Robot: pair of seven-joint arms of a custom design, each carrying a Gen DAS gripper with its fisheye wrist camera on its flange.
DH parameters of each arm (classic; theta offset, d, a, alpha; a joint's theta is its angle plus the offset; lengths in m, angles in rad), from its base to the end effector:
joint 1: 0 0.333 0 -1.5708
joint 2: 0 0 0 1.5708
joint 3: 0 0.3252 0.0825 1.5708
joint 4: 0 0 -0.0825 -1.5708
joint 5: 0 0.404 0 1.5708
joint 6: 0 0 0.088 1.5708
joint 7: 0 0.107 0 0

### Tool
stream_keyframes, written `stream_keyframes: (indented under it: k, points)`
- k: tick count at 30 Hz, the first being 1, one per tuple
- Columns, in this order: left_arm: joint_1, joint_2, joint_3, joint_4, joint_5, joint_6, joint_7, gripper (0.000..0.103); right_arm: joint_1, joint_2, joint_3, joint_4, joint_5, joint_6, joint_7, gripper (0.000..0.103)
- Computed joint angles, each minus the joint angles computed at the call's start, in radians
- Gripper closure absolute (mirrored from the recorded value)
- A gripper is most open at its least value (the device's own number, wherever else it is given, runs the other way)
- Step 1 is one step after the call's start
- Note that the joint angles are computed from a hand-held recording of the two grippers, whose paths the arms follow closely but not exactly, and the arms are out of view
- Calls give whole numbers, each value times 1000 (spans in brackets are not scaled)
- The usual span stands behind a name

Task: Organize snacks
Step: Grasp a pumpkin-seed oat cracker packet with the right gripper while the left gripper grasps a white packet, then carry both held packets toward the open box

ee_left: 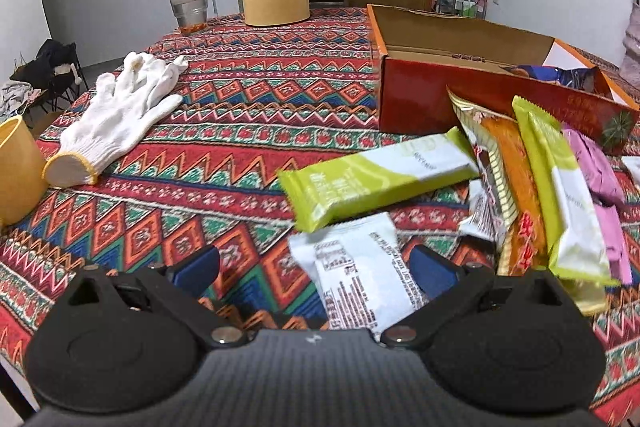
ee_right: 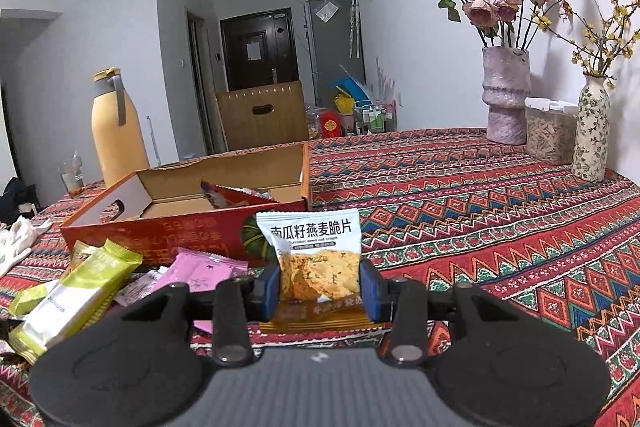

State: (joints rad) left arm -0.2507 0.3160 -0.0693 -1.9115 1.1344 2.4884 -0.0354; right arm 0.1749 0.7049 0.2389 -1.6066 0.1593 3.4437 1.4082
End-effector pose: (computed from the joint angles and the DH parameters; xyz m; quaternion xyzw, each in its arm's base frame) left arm 0.6266 -0.2095 0.3528 -0.7788 0.4932 -0.1772 0.3447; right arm 0.7198 0.2458 0.3563 -0.6620 0.5198 -0.2721 0.4663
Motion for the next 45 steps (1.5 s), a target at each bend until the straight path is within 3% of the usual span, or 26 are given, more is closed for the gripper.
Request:
stream_keyframes:
  k: [8,10,12,15,31,45]
  points:
    - [6,-22,0,-41,15,36,-41,23,-12,-19,24,-38,-26,18,7,63]
    - [3,-27,0,-49,41,47,-62,33,-13,-25,26,-50,-32,23,11,63]
    - [0,-32,-2,-54,66,50,-78,53,-13,-31,28,-59,-38,27,14,63]
    - [-2,-37,-8,-59,77,45,-86,58,-22,-37,39,-73,-54,33,22,63]
    - [8,-123,-43,-123,211,35,-206,59,-71,-51,88,-106,-157,58,81,63]
    - [10,-77,-42,20,323,71,-236,59,-87,45,147,63,-229,5,67,63]
